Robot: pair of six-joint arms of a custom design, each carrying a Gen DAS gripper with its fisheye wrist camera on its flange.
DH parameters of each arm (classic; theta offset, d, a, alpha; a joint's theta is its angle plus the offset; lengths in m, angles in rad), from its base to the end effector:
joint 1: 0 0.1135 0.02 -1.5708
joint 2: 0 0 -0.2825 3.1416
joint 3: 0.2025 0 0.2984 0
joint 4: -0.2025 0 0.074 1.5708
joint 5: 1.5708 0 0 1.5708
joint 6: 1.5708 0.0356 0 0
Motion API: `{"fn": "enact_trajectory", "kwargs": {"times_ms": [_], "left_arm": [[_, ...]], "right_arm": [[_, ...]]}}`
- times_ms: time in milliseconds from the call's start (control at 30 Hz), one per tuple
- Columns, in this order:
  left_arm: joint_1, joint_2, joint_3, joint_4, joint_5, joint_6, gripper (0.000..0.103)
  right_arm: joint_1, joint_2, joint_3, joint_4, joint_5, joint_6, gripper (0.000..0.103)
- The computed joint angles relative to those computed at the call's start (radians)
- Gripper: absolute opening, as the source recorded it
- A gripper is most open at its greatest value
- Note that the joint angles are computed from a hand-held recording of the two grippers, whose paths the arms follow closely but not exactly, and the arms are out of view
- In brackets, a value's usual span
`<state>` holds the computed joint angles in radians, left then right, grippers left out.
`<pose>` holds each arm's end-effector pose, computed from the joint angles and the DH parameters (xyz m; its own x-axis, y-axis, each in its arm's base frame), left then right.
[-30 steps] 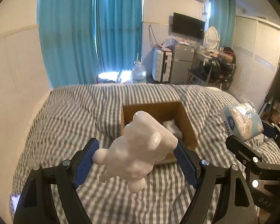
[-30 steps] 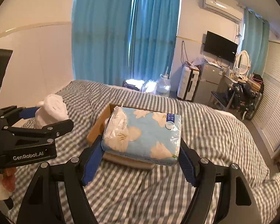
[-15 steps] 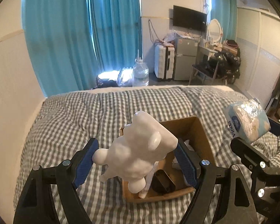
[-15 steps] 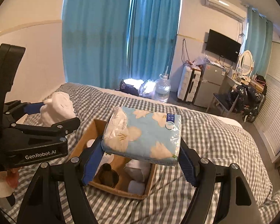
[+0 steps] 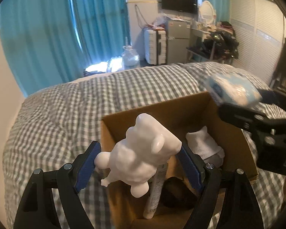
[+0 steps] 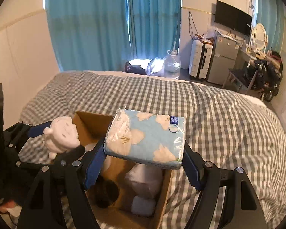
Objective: Organize objects
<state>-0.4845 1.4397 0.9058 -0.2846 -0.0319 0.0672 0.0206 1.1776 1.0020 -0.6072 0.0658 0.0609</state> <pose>0.3015 -0.1574 0.2165 -0.6147 0.3994 -0.6802 0.4886 0.8697 0.0691 0.2877 0.0036 0.3052 -0.7022 0.0463 -0.7105 0.0689 0.9976 -0.0031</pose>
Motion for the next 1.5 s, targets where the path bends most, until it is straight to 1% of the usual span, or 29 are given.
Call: {"fn": "enact_trajectory", "kwargs": {"times_ms": [133, 333, 433, 467, 500, 533, 600, 700, 767, 833, 933, 1033, 1167, 1233, 1367, 1500], "left_arm": [[-0.004, 0.050, 0.012, 0.022, 0.018, 0.007, 0.083], [0.007, 0.103, 0.027, 0.051, 0.051, 0.007, 0.084], [0.018, 0.120, 0.041, 0.040, 0.082, -0.010, 0.085], [0.021, 0.122, 0.043, 0.036, 0.089, -0.017, 0.087], [0.025, 0.119, 0.040, 0.034, 0.095, -0.018, 0.092], [0.026, 0.113, 0.037, 0.034, 0.096, -0.021, 0.097], [0.024, 0.097, 0.028, 0.038, 0.093, -0.025, 0.098], [0.021, 0.059, 0.024, 0.002, 0.103, -0.020, 0.099], [0.018, 0.009, 0.013, -0.023, 0.096, -0.016, 0.099], [0.007, -0.049, 0.011, -0.058, 0.077, -0.023, 0.099], [-0.004, -0.171, 0.014, -0.135, 0.071, -0.033, 0.099], [-0.008, -0.292, 0.029, -0.208, 0.058, -0.034, 0.100], [-0.013, -0.427, 0.073, -0.311, 0.047, -0.048, 0.102], [-0.016, -0.489, 0.096, -0.358, 0.034, -0.053, 0.102], [-0.038, -0.579, 0.145, -0.436, -0.003, -0.071, 0.103], [-0.067, -0.659, 0.182, -0.491, -0.056, -0.084, 0.103]], "right_arm": [[-0.013, 0.056, 0.009, 0.032, -0.017, -0.025, 0.074], [0.009, 0.101, -0.009, 0.075, -0.001, -0.030, 0.075], [0.008, 0.118, -0.010, 0.076, 0.012, -0.025, 0.075], [0.004, 0.122, -0.011, 0.076, 0.007, -0.026, 0.075], [-0.002, 0.121, -0.014, 0.077, -0.004, -0.024, 0.077], [-0.004, 0.120, -0.016, 0.078, -0.011, -0.018, 0.081], [-0.006, 0.105, -0.024, 0.080, -0.017, -0.003, 0.088], [-0.002, 0.062, -0.019, 0.046, -0.001, 0.020, 0.089], [0.007, 0.030, -0.011, 0.018, 0.029, 0.023, 0.090], [0.032, -0.020, 0.001, -0.022, 0.075, 0.033, 0.092], [0.057, -0.093, 0.038, -0.097, 0.099, 0.060, 0.096], [0.110, -0.175, 0.100, -0.181, 0.168, 0.084, 0.098], [0.182, -0.249, 0.203, -0.285, 0.255, 0.110, 0.100], [0.240, -0.279, 0.259, -0.337, 0.320, 0.129, 0.100], [0.395, -0.326, 0.364, -0.453, 0.486, 0.186, 0.101], [0.584, -0.334, 0.467, -0.581, 0.677, 0.275, 0.101]]}}
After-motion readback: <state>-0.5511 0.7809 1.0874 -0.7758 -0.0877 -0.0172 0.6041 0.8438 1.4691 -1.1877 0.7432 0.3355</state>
